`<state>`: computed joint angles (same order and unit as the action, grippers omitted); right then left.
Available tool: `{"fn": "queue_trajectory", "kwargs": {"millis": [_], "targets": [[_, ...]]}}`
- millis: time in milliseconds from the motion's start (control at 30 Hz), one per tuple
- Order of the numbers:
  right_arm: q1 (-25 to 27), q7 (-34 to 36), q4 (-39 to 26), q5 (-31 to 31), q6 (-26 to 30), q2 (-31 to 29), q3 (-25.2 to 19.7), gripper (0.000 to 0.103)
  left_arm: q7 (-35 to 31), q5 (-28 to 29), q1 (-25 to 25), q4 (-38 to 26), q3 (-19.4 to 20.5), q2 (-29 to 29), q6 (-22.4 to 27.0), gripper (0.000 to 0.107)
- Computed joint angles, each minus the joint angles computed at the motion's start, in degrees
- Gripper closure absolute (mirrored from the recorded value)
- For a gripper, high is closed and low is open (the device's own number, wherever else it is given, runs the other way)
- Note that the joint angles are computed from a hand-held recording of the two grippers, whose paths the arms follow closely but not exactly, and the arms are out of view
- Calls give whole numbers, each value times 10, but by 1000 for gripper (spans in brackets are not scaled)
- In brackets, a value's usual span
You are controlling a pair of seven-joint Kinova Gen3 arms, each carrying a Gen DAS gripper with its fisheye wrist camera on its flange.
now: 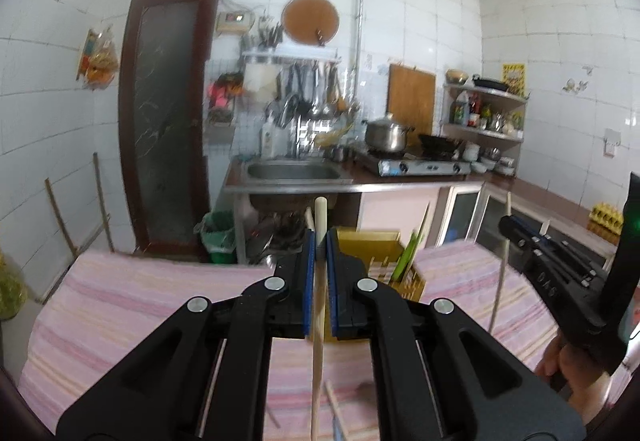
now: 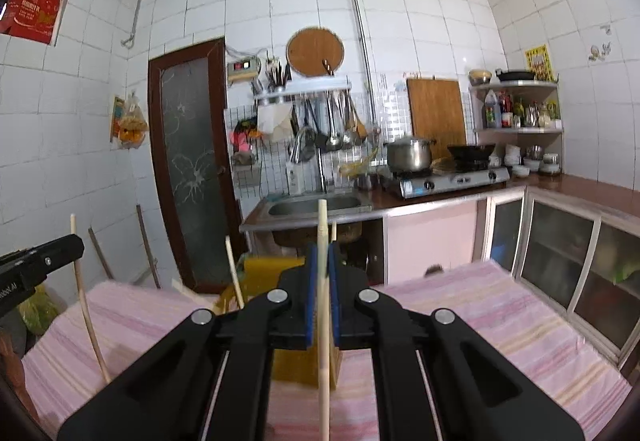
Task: Organize utensils
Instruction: 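Carry both chopsticks to the yellow holder and lower them into it, then open both tools to release the chopsticks into the holder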
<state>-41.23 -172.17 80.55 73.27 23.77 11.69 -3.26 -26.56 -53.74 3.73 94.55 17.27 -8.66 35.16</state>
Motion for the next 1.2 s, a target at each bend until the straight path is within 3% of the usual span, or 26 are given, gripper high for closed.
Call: {"fn": "queue_trajectory", "kwargs": {"millis": [200, 400, 533, 600, 667, 800, 867, 933, 1000, 1133, 1200], "targets": [[13, 13, -104, 17, 4, 49, -10, 97, 16, -44, 5, -83, -16, 48, -28, 103], [-7, 12, -208, 7, -14, 113, 36, 97, 111, -161, 51, -151, -68, 117, -52, 103], [-16, 3, -261, 9, -28, 157, 66, 97, 155, -205, 55, -181, -90, 165, -74, 103], [-24, -19, -275, 13, -49, 177, 97, 97, 198, -240, 74, -183, -126, 190, -91, 103], [-44, -45, -280, 3, -75, 195, 149, 97, 222, -248, 71, -181, -139, 208, -110, 103], [-90, -117, -253, 17, -122, 220, 252, 97, 293, -282, 104, -160, -204, 234, -143, 103], [-106, -108, -241, -7, -143, 227, 288, 97, 280, -259, 123, -159, -238, 246, -152, 103], [-108, -67, -230, -45, -152, 228, 291, 97, 252, -217, 134, -154, -261, 246, -165, 103], [-96, -20, -223, -71, -142, 222, 265, 97, 205, -171, 117, -153, -242, 240, -157, 103], [-54, 73, -216, -97, -80, 190, 160, 92, 112, -106, 42, -159, -137, 218, -100, 102], [-37, 119, -219, -108, -34, 175, 113, 55, 65, -69, 5, -164, -83, 203, -59, 93]]}}
